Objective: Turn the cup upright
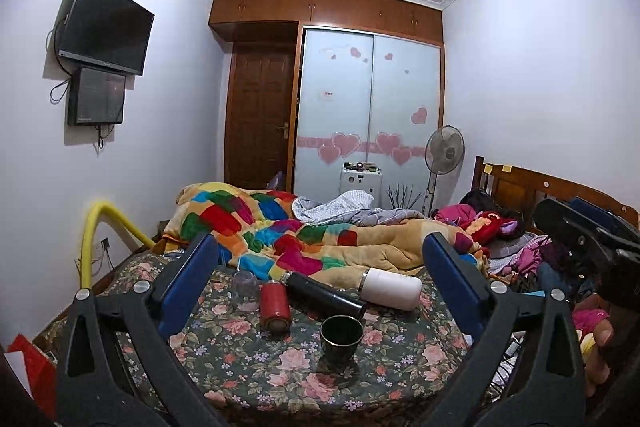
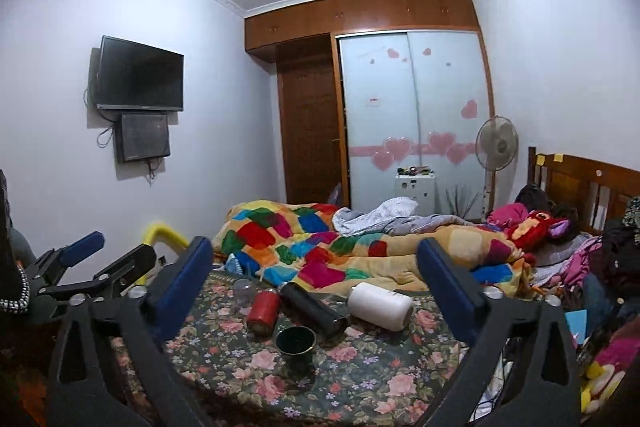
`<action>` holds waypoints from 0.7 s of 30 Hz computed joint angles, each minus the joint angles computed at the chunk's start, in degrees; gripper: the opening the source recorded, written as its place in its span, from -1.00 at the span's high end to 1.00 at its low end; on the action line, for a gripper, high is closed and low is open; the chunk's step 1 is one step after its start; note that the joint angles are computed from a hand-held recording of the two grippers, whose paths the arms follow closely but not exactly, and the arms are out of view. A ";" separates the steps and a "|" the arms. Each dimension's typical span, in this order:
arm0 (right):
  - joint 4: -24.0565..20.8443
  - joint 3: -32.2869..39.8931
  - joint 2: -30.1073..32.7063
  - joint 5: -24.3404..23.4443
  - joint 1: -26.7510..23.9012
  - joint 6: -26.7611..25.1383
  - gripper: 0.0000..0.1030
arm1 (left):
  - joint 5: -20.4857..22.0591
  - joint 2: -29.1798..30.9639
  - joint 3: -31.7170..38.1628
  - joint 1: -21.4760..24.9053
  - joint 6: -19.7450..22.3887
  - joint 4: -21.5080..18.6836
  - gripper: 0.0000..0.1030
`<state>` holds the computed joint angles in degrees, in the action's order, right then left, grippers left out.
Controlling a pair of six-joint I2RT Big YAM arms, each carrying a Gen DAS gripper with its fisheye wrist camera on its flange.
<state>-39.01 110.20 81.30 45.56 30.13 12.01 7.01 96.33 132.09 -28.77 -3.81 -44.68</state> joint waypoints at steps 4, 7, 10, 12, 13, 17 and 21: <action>-2.13 0.00 -0.21 -0.53 0.06 0.89 -1.00 | -0.41 -0.01 0.05 0.03 -0.21 -0.19 -0.99; -2.97 -0.05 -0.27 -0.81 0.03 1.35 -1.00 | -0.54 -0.47 -0.52 0.07 -0.39 -0.16 -0.99; -3.21 -0.88 -0.96 -0.50 0.52 1.41 -1.00 | -0.52 -0.65 -0.73 0.14 -0.39 -0.43 -0.99; -3.17 -1.12 -1.15 -0.32 0.78 1.43 -1.00 | -0.50 -0.86 -0.97 0.17 -0.36 -0.51 -0.99; -3.31 -1.05 -1.17 -0.47 0.78 1.45 -1.00 | -0.47 -0.86 -0.97 0.18 -0.34 -0.56 -0.99; -3.76 -0.84 -1.07 -0.41 0.88 1.67 -1.00 | -0.48 -0.51 -0.48 0.07 -0.16 -0.97 -0.99; -4.09 -0.79 -1.13 -0.47 0.99 1.96 -1.00 | -0.34 -0.32 -0.24 0.06 -0.11 -1.10 -0.99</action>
<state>-43.11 109.41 80.17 45.09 31.13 13.97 6.67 96.01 131.85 -28.71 -3.92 -45.78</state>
